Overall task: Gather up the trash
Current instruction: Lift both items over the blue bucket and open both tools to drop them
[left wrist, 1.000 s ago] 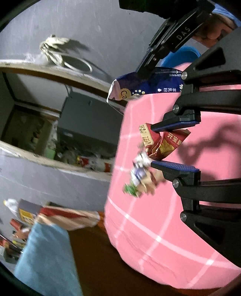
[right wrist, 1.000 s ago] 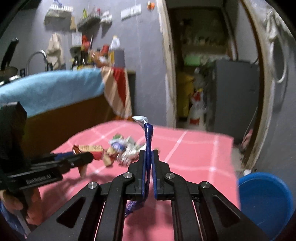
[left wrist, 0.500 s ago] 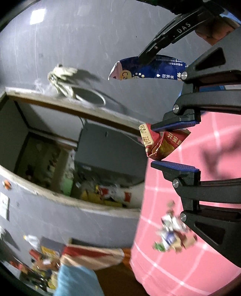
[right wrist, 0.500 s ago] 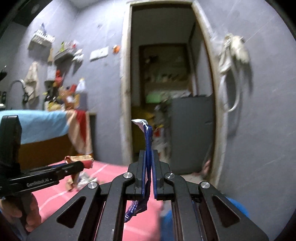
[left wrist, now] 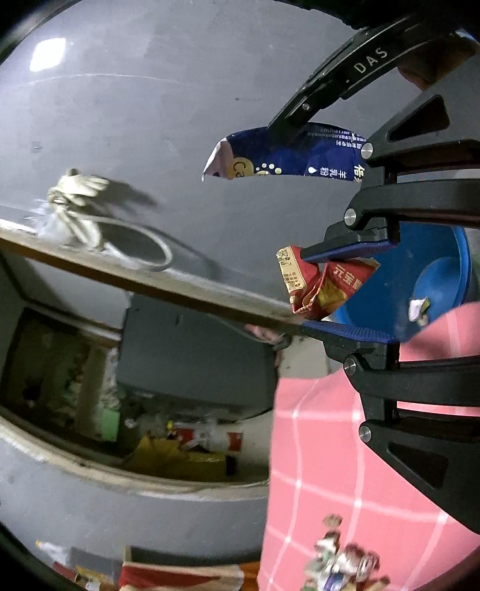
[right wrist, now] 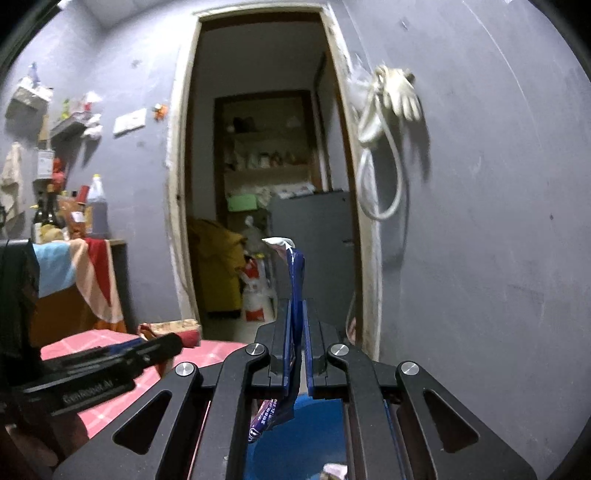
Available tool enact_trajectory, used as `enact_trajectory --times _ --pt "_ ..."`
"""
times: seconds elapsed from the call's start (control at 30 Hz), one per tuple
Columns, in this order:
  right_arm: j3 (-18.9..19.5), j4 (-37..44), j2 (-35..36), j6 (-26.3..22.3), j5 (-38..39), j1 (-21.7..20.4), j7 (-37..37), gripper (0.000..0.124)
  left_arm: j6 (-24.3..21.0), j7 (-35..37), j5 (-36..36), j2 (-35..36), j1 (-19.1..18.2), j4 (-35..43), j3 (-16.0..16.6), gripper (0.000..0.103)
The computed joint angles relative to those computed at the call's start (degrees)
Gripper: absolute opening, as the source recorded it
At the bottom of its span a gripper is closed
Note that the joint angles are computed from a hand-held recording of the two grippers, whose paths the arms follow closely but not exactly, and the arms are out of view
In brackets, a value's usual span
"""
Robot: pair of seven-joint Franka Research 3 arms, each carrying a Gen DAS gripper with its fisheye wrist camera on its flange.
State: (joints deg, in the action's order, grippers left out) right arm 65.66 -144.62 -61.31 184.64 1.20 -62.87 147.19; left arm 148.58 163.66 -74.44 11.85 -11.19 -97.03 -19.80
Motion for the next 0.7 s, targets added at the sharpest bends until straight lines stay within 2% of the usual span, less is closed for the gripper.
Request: enact_trajectory --times 0.1,0.3,0.43,0.7 --pt "-0.3 -0.5 2.7 -1.1 -0.3 0.7 -0.3 0.004 -0.1 -6.2 7.1 2.7 -1.6 2.0 0.2 0.028" --pt "-1.0 -1.3 8.8 -1.9 -1.1 1.9 0.1 0.004 -0.6 -15.6 18.2 6.2 -1.7 3.8 -1.4 0.028" --pt "-1.9 -1.6 12.8 -2.6 -1.8 2.8 0.7 0.004 -0.5 -21.0 24.8 8.2 -1.6 4.8 -2.4 0.034" --pt "-4.0 -1.8 19.1 -3.6 -3.5 4.3 2.5 0.006 -2.7 -26.9 30.4 10.1 0.6 5.9 -4.7 0.038"
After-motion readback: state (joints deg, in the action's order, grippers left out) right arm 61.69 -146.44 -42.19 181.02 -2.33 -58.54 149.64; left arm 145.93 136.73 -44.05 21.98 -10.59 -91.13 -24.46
